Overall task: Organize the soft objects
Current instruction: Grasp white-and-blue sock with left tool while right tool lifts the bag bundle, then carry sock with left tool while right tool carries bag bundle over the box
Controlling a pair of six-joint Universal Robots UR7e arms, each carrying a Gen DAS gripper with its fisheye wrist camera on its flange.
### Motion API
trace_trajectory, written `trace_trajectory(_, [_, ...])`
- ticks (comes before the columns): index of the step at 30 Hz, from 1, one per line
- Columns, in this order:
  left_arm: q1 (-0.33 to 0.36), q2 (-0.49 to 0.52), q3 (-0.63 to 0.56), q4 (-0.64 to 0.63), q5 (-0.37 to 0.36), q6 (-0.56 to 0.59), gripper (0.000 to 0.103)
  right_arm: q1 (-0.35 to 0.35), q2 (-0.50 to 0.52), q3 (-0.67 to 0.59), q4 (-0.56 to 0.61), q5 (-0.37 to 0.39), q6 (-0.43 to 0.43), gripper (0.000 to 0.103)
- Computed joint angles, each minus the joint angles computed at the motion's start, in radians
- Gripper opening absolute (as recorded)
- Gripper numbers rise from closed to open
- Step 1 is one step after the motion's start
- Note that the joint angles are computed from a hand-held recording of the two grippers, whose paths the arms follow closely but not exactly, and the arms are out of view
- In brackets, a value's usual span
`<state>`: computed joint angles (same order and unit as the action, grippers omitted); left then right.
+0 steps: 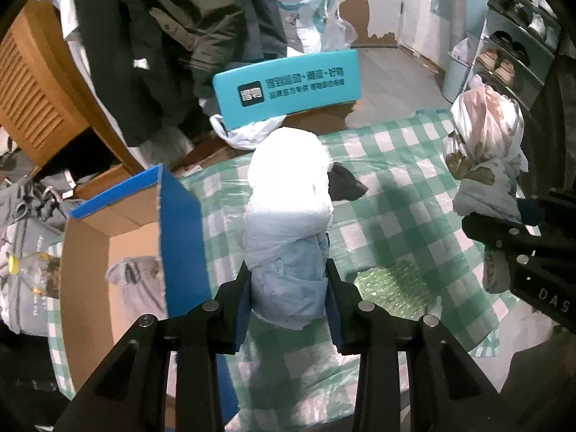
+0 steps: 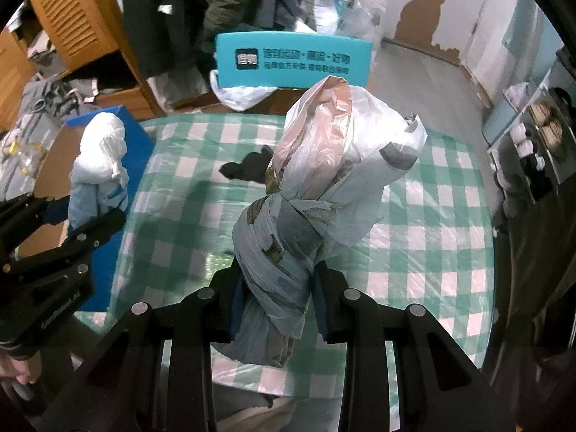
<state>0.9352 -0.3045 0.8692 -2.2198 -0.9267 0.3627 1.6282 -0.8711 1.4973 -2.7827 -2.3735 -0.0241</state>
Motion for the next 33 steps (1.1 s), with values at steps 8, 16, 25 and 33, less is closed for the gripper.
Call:
trace_trajectory(8, [0.004,-0.063,0.085,-0.059,0.02,0.02,0.036,0.032,0.016,-0.014,0.0,0.001,-0.031,0.031])
trace_trajectory(16, [0.009,-0.099,0.129,-0.089,0.029,0.036,0.036,0.056,0.038,-0.04,0.009,0.015,-0.053,0.031])
trace_trajectory(25, [0.023,-0.116,0.125,-0.092,0.029,0.039,0.036,0.075,0.075,-0.095,0.041,0.025,-0.059,0.031])
trace_trajectory(33, [0.038,-0.132,0.123,-0.102,0.038,0.043,0.036,0.086,0.112,-0.144,0.068,0.056,-0.068,0.031])
